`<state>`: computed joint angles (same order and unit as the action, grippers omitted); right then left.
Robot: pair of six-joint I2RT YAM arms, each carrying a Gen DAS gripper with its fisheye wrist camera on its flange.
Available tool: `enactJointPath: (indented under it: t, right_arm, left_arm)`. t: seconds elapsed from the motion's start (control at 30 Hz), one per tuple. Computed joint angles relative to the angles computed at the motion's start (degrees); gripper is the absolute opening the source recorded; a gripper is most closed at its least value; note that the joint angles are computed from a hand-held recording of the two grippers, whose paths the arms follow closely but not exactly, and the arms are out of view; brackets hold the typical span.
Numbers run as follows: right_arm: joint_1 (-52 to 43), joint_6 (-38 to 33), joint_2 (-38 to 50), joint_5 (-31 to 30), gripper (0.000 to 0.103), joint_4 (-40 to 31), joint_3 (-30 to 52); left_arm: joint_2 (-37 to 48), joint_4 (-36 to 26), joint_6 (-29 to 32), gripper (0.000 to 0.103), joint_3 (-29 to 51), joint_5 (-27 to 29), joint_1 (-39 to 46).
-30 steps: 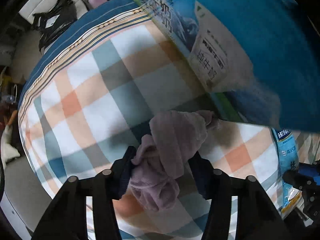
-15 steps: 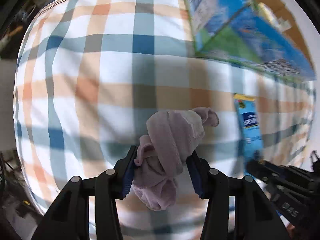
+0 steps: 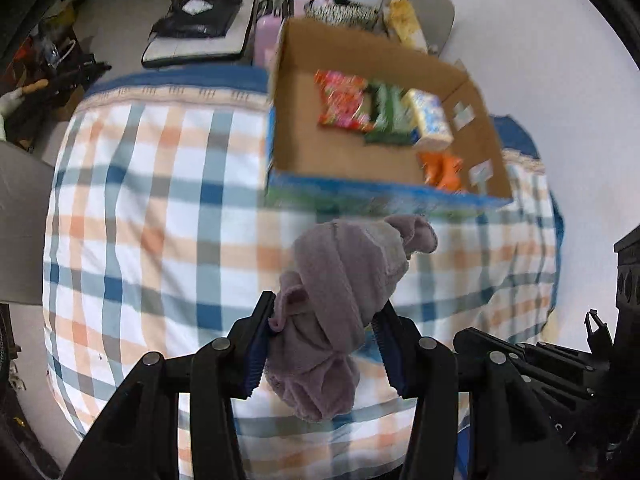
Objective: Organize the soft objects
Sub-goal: 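Carry the cloth and tube into the box and open both tools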
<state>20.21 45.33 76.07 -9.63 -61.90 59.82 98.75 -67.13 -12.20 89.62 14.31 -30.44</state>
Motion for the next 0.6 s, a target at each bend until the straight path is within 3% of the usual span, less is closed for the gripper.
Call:
enactJointPath:
  t: [0.17,0.27,0.3,0.33,0.37,0.4,0.6]
  right_arm:
    - [-8.68,-12.71,-0.58,-1.54,0.001,-6.48,4.74]
    - [-12.41,-17.15,3.15,-2.74,0.006,-6.94,2.20]
    - [-13.10,-18.32,2.75,-3.61,0.010,-5.59,-0.70]
    - [-13.66,-19.82,3.10,-4.68,0.025,-4.29,-3.20]
    - [-13.77,-21.07,3.84,-5.49,0.049,-2.76,-6.66]
    - [-13.31,-21.64,4.40,-5.70,0.058,-1.62,-8.82]
    - [-5.56,-20.00,14.50,-10.00,0.061,14.26,-23.13]
  left_arm:
    - [2.05,-1.15,-1.42,0.045,5.17,-2.58,-1.48]
    - [3.03,0.35,-2.69,0.045,3.30,-3.98,-2.38]
    - [3.10,1.05,-3.10,0.045,1.87,-4.34,-2.67]
    - [2.95,1.53,-3.45,0.045,0.45,-4.49,-2.89]
    - [2.77,2.25,-3.88,0.045,-1.59,-4.59,-3.18]
    - [2.78,2.96,-4.16,0.045,-3.36,-4.86,-3.46]
    - [2.86,7.53,-5.66,0.045,-14.79,-7.08,-3.89]
